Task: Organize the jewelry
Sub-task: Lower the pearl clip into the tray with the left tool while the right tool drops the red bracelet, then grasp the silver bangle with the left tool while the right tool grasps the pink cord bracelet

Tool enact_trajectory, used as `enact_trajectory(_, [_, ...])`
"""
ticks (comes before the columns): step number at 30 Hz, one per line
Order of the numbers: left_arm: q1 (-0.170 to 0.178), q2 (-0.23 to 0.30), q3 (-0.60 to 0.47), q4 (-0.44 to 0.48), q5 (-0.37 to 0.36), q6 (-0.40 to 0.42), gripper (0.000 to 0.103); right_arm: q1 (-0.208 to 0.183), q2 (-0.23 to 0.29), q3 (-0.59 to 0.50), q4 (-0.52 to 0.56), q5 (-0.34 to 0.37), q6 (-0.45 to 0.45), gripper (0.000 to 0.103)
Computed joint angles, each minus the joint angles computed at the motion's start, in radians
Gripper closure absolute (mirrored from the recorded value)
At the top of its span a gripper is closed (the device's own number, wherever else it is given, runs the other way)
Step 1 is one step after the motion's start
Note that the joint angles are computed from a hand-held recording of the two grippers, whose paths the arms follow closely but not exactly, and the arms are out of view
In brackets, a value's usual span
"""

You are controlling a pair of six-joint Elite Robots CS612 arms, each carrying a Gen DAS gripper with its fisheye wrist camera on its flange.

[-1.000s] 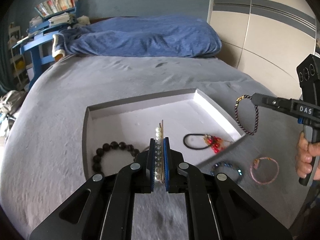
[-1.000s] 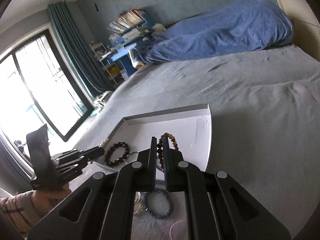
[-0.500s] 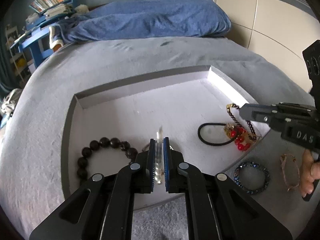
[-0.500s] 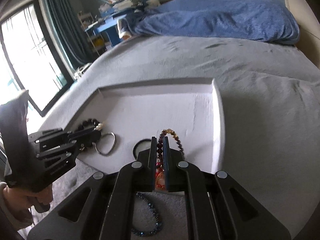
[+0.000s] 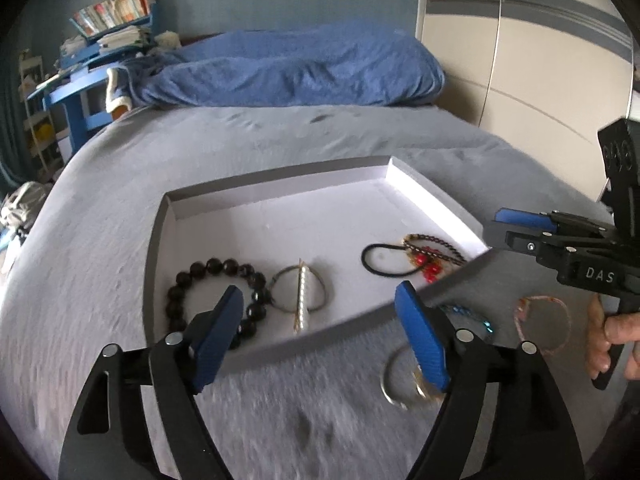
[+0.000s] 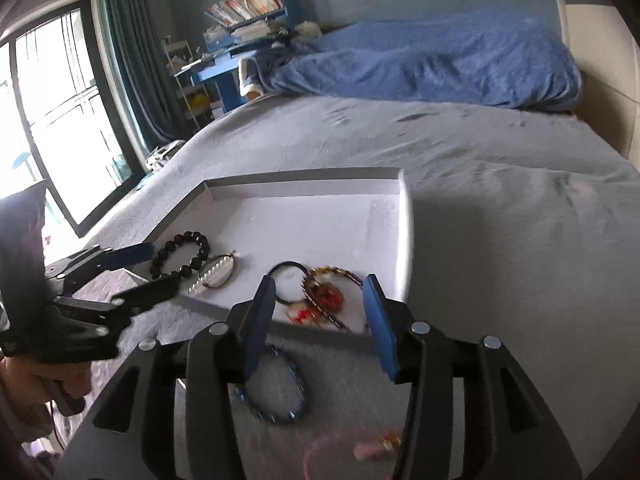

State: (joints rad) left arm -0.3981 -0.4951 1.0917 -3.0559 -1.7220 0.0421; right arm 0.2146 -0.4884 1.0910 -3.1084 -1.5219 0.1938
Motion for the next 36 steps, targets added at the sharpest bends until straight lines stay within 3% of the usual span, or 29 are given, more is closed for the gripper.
enact_trajectory(10, [0.004, -0.046, 0.124, -0.07, -0.032, -0.017, 0.024, -0.007, -0.069, 0.18, -0.115, -0.053, 0.036, 0.035])
enact_trajectory(19, [-0.003, -0.058, 0.165, -0.102, -0.034, 0.01, 0.022, -0.012, -0.096, 0.279, -0.177, -0.062, 0.084, 0.029])
enact_trajectory(25, [-0.009, -0.062, 0.167, -0.069, -0.048, 0.057, 0.022, -0.013, -0.097, 0.287, -0.165, -0.053, 0.095, 0.029])
enact_trajectory(30, [-0.012, -0.054, 0.14, -0.001, -0.077, 0.102, 0.022, -0.011, -0.091, 0.258, -0.076, -0.038, 0.067, 0.029])
enact_trajectory(31, [-0.013, -0.051, 0.134, 0.007, -0.077, 0.106, 0.022, -0.011, -0.09, 0.253, -0.061, -0.037, 0.069, 0.03])
enact_trajectory(36, [-0.018, -0.028, 0.076, 0.069, -0.096, 0.091, 0.022, -0.019, -0.086, 0.246, -0.028, -0.014, 0.098, 0.056])
